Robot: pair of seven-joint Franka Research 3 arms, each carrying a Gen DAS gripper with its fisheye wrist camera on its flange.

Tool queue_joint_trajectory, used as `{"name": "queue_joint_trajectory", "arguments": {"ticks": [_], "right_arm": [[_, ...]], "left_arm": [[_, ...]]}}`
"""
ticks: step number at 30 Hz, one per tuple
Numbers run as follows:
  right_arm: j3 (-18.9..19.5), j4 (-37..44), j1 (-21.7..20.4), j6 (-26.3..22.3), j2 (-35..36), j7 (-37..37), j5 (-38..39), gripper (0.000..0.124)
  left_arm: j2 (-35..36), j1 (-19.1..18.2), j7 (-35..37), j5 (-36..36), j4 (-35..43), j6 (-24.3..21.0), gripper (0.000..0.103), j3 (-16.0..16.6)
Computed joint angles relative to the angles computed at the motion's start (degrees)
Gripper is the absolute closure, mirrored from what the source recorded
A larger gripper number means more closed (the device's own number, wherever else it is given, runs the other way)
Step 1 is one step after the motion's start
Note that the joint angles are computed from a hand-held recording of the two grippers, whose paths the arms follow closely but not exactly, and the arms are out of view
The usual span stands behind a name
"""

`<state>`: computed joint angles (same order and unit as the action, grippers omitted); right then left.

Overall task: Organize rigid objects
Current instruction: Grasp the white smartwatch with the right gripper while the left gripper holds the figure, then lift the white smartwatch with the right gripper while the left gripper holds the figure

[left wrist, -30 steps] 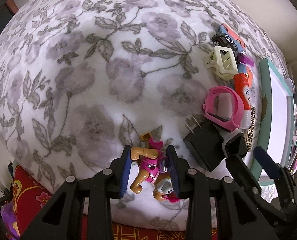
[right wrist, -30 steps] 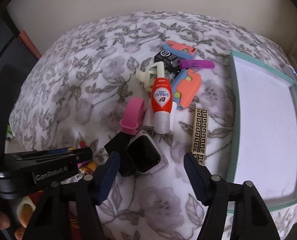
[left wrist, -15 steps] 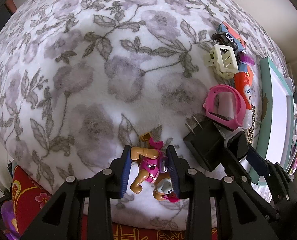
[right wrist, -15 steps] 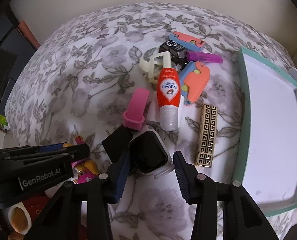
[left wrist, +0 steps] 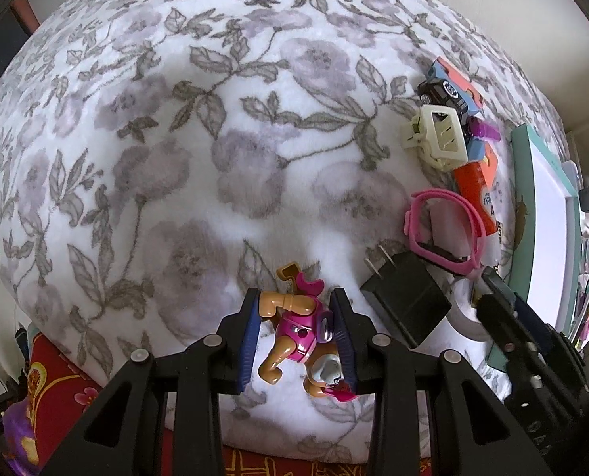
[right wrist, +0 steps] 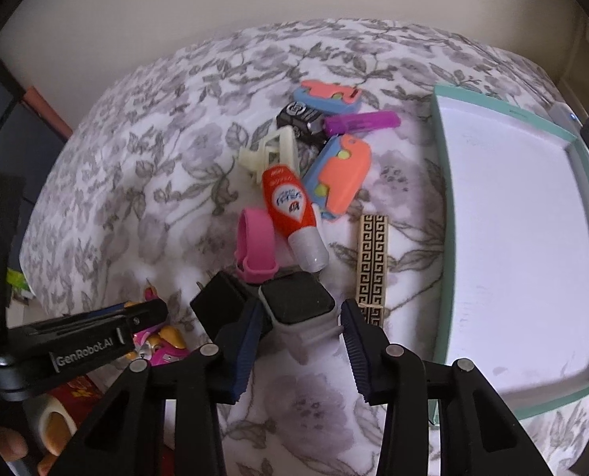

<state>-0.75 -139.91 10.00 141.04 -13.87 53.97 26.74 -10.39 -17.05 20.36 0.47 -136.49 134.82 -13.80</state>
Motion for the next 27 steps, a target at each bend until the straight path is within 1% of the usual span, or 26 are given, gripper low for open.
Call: {"name": "queue_joint_trajectory", "arguments": {"ticks": [5,11,17,21,25,27], "right_arm": [[-0.3,0.3,-0.3,-0.1,0.2,0.5,0.2,0.083],[-0.9,0.4,-0.3,0.2,-0.5,-0.5,2.5,0.083],[-1.6,0.8,-0.4,1.3,-1.4,-1.9,4.9,0.087],[-2.2,1.8,-0.9,0.7,-1.0,-2.8,6.2,0.092],[-2.2,2.6,-1.6,0.0,-0.1,-2.5,5.8,0.092],[-2.1,2.7,-1.8,-0.7,0.1,-2.6,5.6,0.092]], "left_arm": [[0.3,-0.1,-0.2,0.3,0.6,-0.5,0.066,-0.2],[-0.2,0.0,-0.3,0.7,0.4,-0.6,0.066,-0.1],[-0.8,0.0,-0.9,2.8,1.5,-0.1,0.066,-0.5],[-0.1,-0.1,-0.4,3.4,3.1,0.3,0.066,-0.5],[0.9,-0.1,-0.7,4.1,4.6,-0.2,0.066,-0.7],[0.8,-0.2,-0.4,3.6,3.9,0.5,0.066,-0.6]]}}
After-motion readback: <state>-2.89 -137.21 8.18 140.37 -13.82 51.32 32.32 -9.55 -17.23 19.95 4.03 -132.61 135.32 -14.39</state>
